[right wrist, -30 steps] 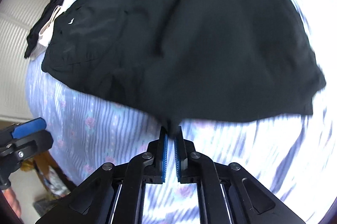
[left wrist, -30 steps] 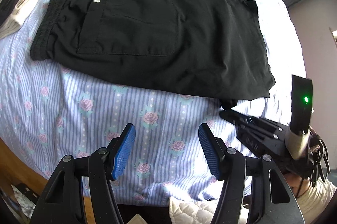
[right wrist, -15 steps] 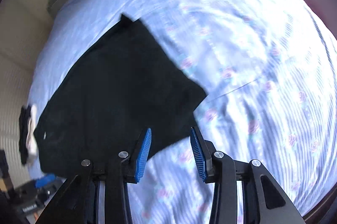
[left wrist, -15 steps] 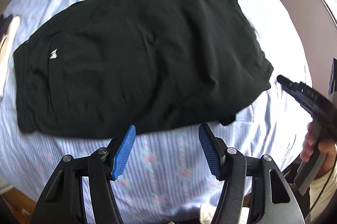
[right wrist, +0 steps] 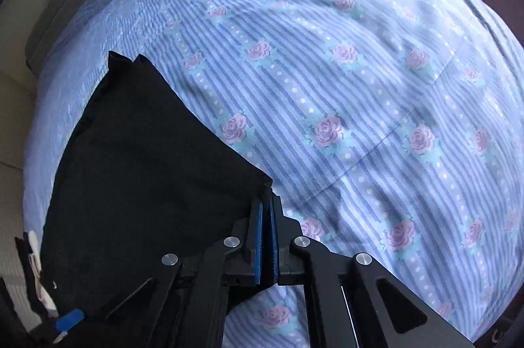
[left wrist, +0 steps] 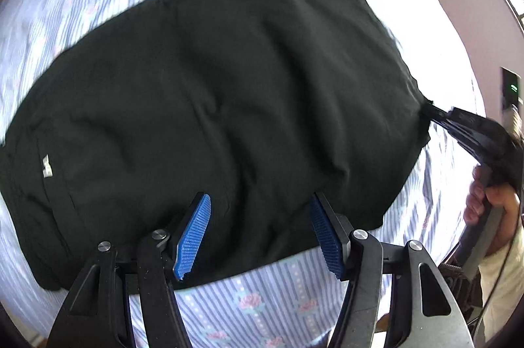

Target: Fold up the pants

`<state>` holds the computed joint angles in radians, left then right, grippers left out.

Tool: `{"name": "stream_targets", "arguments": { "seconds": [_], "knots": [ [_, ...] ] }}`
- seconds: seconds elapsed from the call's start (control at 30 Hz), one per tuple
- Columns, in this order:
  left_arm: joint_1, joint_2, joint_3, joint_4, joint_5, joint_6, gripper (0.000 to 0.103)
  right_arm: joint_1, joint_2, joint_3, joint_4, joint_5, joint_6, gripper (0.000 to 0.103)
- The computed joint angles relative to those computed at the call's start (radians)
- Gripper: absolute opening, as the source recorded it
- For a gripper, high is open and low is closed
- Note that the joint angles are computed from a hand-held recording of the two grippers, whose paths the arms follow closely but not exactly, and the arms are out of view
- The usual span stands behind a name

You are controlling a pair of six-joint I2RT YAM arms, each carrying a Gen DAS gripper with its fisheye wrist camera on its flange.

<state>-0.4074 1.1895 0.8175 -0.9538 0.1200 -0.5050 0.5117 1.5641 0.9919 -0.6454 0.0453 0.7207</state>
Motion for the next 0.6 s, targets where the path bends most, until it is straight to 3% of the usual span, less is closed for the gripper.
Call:
{"name": "stream_targets", "arguments": {
  "seconds": [0.2, 0.3, 0.37, 0.5, 0.6],
  "knots": [
    [0.121, 0.236, 0.215, 0.079, -0.006, 0.266, 0.061, 0.108, -0.145, 0.014, -0.164, 0.067, 0.095, 0.004],
    [0.147, 0.421, 0.410, 0.091, -0.024, 0.360, 0.062, 0.129, -0.168, -0.024, -0.158, 0.092, 0.129, 0.004],
    [0.149, 0.534, 0.543, 0.090, -0.022, 0.416, 0.061, 0.087, -0.169, -0.055, -0.133, 0.051, 0.126, 0.005],
    [0.118, 0.788, 0.864, 0.036, 0.030, 0.560, 0.062, 0.056, -0.163, -0.072, -0.101, 0.040, 0.122, 0.005],
    [0.073, 0.942, 1.040, -0.016, -0.042, 0.660, 0.060, 0.050, -0.166, -0.091, -0.079, 0.027, 0.169, 0.005]
  ]
}}
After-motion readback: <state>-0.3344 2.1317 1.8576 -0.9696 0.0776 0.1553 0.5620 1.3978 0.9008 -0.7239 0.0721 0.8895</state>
